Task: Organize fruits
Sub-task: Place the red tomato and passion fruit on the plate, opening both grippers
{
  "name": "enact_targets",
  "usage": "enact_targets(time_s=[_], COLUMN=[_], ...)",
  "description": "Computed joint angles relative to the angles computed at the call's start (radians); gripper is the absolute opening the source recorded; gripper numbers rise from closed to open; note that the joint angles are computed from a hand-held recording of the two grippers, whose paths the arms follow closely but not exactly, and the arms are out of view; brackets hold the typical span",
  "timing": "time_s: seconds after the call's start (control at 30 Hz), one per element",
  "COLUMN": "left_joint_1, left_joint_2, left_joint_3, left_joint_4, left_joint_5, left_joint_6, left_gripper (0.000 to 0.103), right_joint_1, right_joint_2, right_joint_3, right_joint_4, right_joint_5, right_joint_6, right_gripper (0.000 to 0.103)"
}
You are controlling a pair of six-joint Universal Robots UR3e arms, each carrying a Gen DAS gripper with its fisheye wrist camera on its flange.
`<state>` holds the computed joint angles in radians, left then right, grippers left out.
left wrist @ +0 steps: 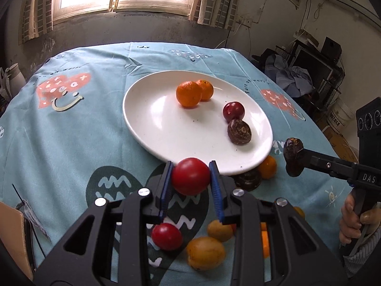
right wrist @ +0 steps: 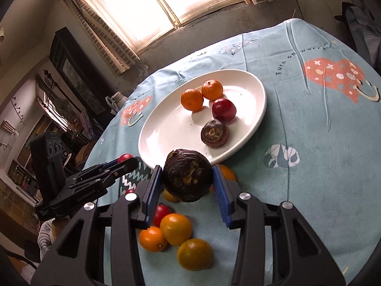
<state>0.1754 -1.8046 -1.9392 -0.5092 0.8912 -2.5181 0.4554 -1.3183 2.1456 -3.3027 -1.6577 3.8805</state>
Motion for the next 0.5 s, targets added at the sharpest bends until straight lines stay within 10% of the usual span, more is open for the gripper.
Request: enact_targets(time_s=[0.23,0.3,0.5], left_joint_1=[-0.118,-0.123,-0.063], left_joint_2=[-0.169,-0.184,-0.134], left_joint_3=[0.214,0.209,0.134], left_joint_4=[0.025,0.065,0.094], left_joint_5=[0.055,0.060,0.026], left_joint_6=[-0.184,-0.203,-0.184], left_gripper=[0.031,0.057,0.063], right_joint_1=[-0.052,-0.066,-0.059], right_joint_2=[0.115,0.151,0.118], right_joint_3=[-0.193,-0.188,-0.107], right_joint_4=[0.082,0.036,-0.094], right_joint_5=[-0.033,-0.014,-0.020], right_joint_6=[-0.029,-0.027,-0.020], right_gripper=[0.045,0.062,0.066])
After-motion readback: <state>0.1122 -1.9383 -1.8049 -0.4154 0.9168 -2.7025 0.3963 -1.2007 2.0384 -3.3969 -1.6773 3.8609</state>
